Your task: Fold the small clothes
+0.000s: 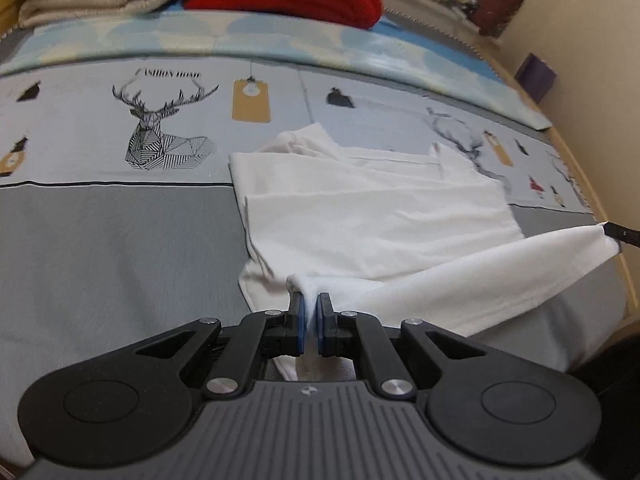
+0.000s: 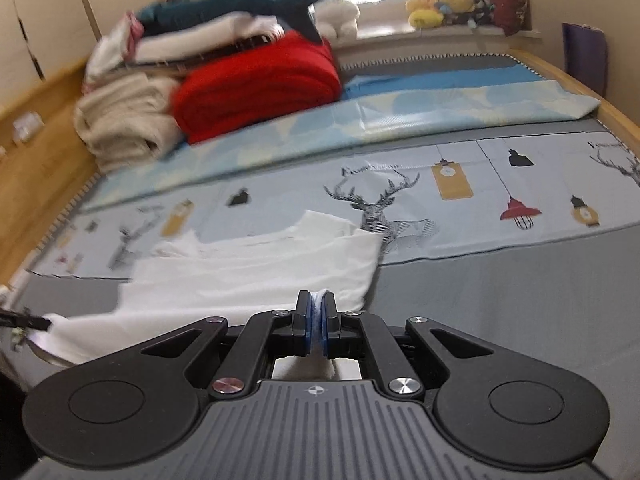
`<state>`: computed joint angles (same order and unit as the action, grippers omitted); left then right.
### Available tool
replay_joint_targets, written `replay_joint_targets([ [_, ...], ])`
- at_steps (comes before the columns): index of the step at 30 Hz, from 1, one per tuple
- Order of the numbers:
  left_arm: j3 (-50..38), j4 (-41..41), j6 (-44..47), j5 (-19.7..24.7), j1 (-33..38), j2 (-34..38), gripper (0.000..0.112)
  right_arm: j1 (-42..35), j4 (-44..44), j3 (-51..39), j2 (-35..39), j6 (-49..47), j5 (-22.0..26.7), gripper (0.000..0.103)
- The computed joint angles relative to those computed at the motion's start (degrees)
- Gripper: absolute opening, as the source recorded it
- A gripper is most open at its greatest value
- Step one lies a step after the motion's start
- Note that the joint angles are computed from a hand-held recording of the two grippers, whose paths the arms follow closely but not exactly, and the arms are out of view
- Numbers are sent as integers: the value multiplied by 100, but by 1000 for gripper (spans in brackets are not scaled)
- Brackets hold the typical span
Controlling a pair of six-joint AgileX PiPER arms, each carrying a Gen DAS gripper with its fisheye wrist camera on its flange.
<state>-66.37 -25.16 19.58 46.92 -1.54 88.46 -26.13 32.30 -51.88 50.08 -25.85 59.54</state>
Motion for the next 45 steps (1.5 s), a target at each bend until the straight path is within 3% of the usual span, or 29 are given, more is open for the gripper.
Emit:
replay_joint_targets([
  [4, -448, 110, -280, -200, 23, 992, 6, 965, -741, -95, 1039, 883, -985, 4],
  [8, -677, 164, -312, -203, 55, 1394, 6, 1428, -1027, 269, 1664, 1437, -1714, 4],
  [10, -752, 219, -348, -209, 44, 1521, 6, 1756, -1569, 266, 1897, 1959, -1844, 4],
  [18, -814, 32, -339, -212, 58, 1671, 11, 1964, -1830, 401, 2061, 2076, -2063, 5],
  [23, -617, 53, -512, -537, 133, 1446, 30, 1923, -2053, 471, 1876, 2368, -2291, 15],
  [25, -495, -38, -602, -762, 286, 1315, 30, 1812, -2150, 522, 1731, 2600, -2427, 15],
  [30, -485, 36, -865, -686, 588, 1284, 30, 1223, -1661, 619, 1550, 2250, -2393, 15],
  [32, -568, 579, -1259, -486, 562, 1376, 40, 1126, -1672, 626, 1557, 2230, -2314, 15],
  [35, -695, 1113, -1612, -92, 578, 1554, 43, 1060, -1756, 630, 1632, 2213, -2165, 22],
  [40, -640, 642, -651, 197, 701, 1533, 57, 1124, -1753, 600, 1875, 1922, -1716, 25],
  [45, -601, 359, -51, 282, 499, 1462, 58, 1608, -1999, 605, 1981, 1690, -1514, 25],
])
